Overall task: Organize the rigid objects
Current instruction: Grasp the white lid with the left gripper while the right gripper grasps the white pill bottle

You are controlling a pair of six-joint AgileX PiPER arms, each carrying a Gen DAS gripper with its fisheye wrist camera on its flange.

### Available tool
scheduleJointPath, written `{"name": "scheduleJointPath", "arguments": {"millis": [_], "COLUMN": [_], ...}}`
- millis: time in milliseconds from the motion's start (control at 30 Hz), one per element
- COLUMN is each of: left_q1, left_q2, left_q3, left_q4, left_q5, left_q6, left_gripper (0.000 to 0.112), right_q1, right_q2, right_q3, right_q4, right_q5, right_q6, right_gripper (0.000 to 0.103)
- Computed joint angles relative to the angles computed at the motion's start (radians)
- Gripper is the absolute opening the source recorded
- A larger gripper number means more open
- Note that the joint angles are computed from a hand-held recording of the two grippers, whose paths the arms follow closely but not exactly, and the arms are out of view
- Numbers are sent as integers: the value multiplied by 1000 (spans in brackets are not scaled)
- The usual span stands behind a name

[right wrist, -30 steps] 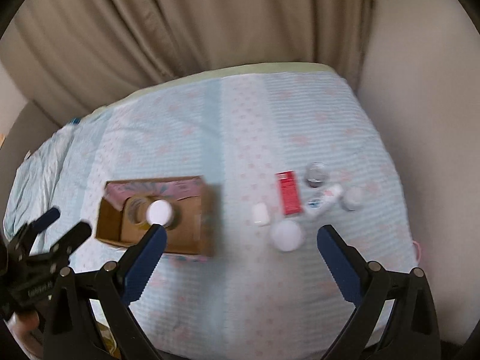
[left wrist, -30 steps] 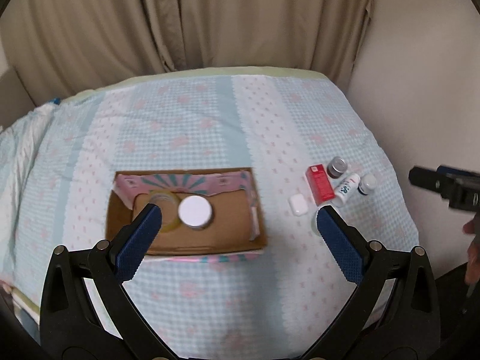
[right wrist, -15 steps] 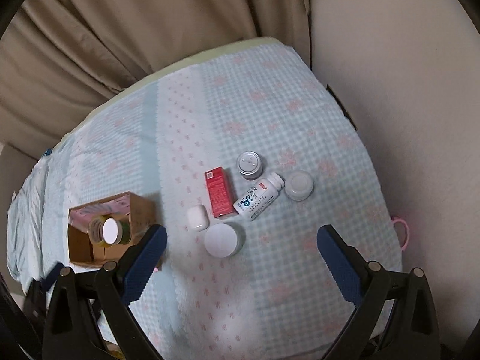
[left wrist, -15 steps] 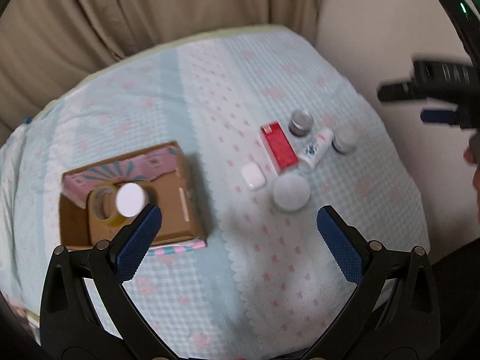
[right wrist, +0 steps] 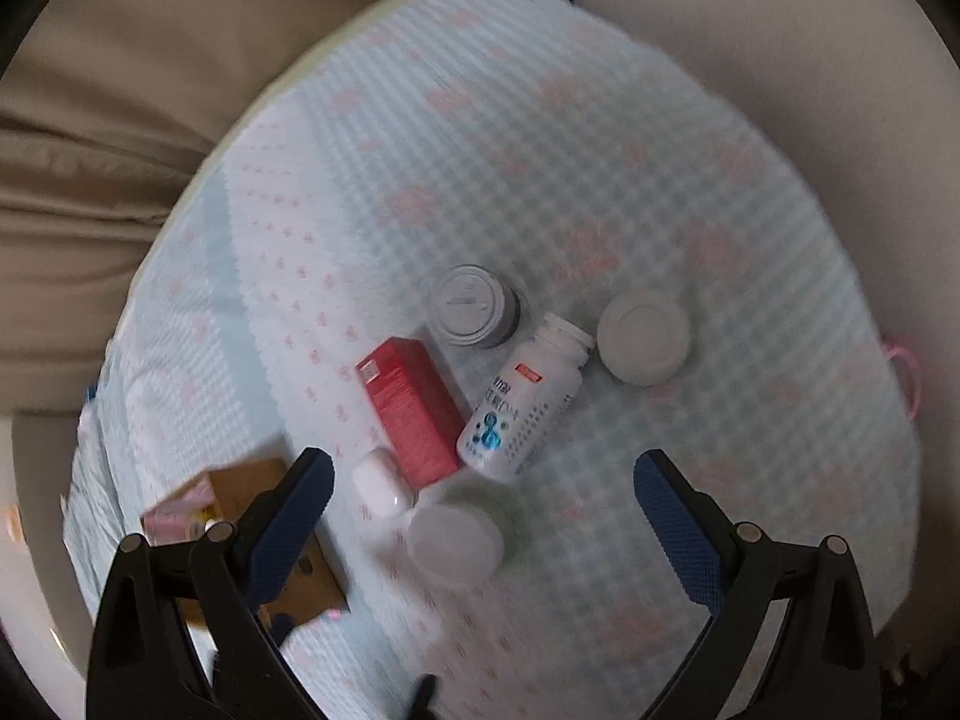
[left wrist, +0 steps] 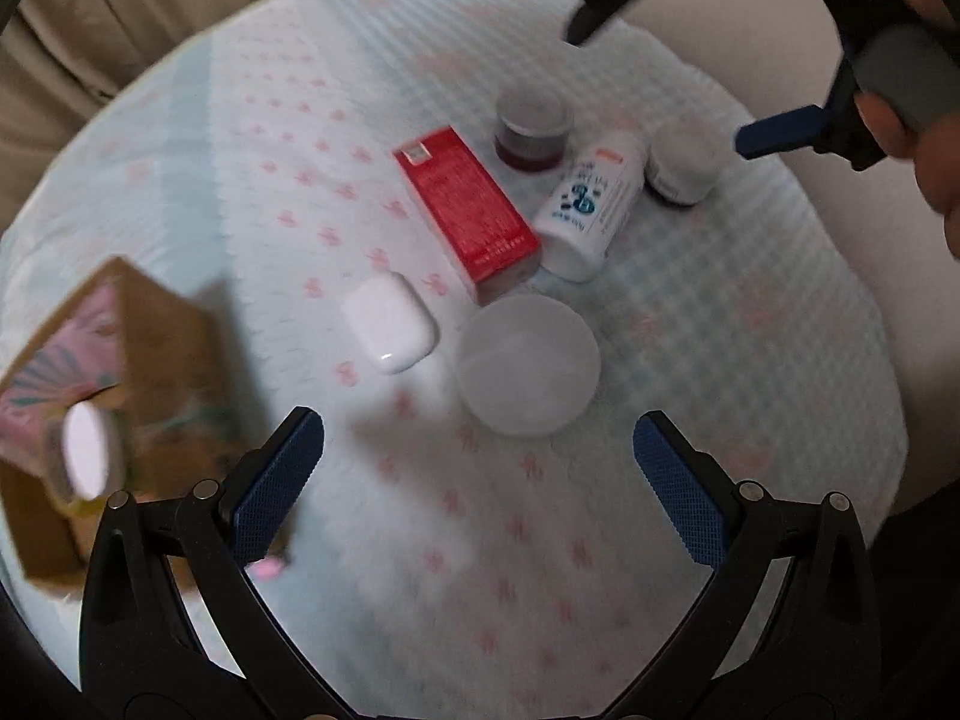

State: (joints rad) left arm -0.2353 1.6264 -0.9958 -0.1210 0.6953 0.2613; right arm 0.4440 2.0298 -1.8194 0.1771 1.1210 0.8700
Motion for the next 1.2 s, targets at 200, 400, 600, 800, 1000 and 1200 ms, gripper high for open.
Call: {"name": "scheduleJointPath", "arguments": {"millis": [200, 400, 600, 800, 1000, 1200], "left_q1": [-47, -77, -75, -70, -50, -28], "left_q2": [158, 246, 267, 284, 255, 187], "left_q3": [10, -16, -41, -77, -76, -63], "left_q4": [-19, -35, -103, -107, -99, -79], "left_q5": [-138, -189, -191, -166, -141, -119], "left_q6": [26, 20, 102, 106, 103, 82], "left_gripper": [91, 88, 68, 68, 68, 68], "right_q1": [-46, -65, -91, -106, -97, -78], "right_q2": [156, 230, 266, 242, 210, 175], "right_q3": [-26, -37, -61, -19, 15, 1], "right_q4": [91, 154, 182, 198, 188, 151], "right_q5": [-60, -78, -41, -55, -74, -73], "right_q6": [22, 38, 44, 29, 33, 59], "right_gripper": [92, 72, 55, 50, 49, 48]}}
